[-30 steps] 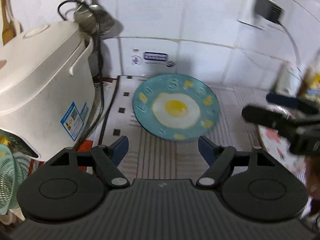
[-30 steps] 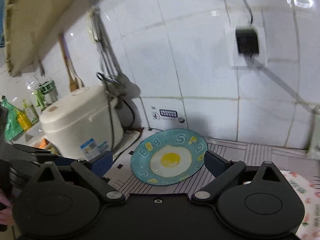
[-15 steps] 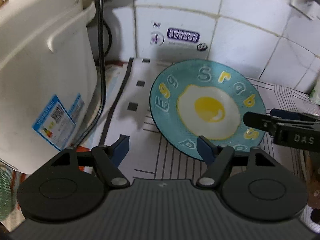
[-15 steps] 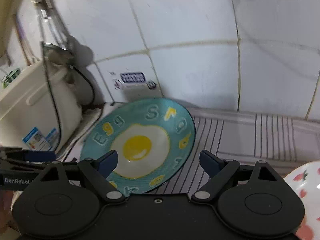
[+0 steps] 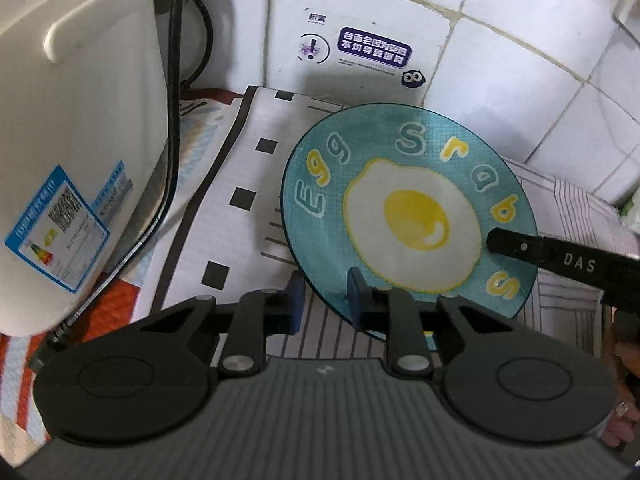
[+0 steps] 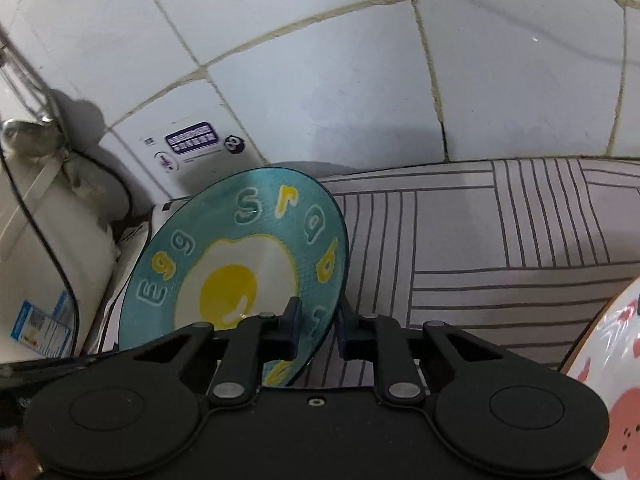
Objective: Organize plates and bowls
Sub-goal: 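Carry the teal egg plate with the left tool over the plate stack and lower it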
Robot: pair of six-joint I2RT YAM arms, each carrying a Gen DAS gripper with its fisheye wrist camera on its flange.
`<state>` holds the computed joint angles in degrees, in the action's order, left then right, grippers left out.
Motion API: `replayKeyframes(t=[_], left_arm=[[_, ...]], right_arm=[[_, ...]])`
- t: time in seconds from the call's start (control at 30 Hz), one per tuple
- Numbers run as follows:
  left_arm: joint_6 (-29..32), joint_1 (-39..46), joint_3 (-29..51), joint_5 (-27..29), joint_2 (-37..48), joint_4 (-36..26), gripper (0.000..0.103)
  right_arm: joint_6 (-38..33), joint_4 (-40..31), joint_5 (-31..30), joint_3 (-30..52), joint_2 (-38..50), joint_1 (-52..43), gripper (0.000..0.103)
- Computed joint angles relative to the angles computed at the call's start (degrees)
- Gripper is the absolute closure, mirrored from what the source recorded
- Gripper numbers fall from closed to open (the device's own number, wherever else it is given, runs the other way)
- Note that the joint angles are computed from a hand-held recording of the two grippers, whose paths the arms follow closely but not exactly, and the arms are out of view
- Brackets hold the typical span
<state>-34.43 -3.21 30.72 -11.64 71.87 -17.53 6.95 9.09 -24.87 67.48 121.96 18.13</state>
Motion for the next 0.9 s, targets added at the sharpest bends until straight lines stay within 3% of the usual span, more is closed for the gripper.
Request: replayKeyframes(t=[0.2,0.37,0.5,0.6,0.9], left_arm=[[-7.95,1.05,-2.96,2.1,1.14,6.24,0.08],[-7.49,0.07,0.13,0.6,1.62,1.31,0.08],[-5.78,-1.88,0.52,-0.83,-1.67,-2.15,0.08],[-7.58,-5.87,0.82,-3.96,-4.13,-6.04,0.079],[-14.9,-19.83,3.67,-10.54,-15.38,-20.46,0.079]], right_arm=[[2.11,4.62,-1.3,-1.24,0.97,-0.39,0.083],[0.48,2.42,-1.8,-1.43,-0.3,-0.55,0.084],[-4.83,3.48,-2.77,-4.86,-3.05,-1.16,0.083],[-6.62,0.1,-3.0,-5.73,-5.07,-1.68,0.083],[-10.92,-0.43,-8.72,-17.58,-16.92,-6.69,0.081]])
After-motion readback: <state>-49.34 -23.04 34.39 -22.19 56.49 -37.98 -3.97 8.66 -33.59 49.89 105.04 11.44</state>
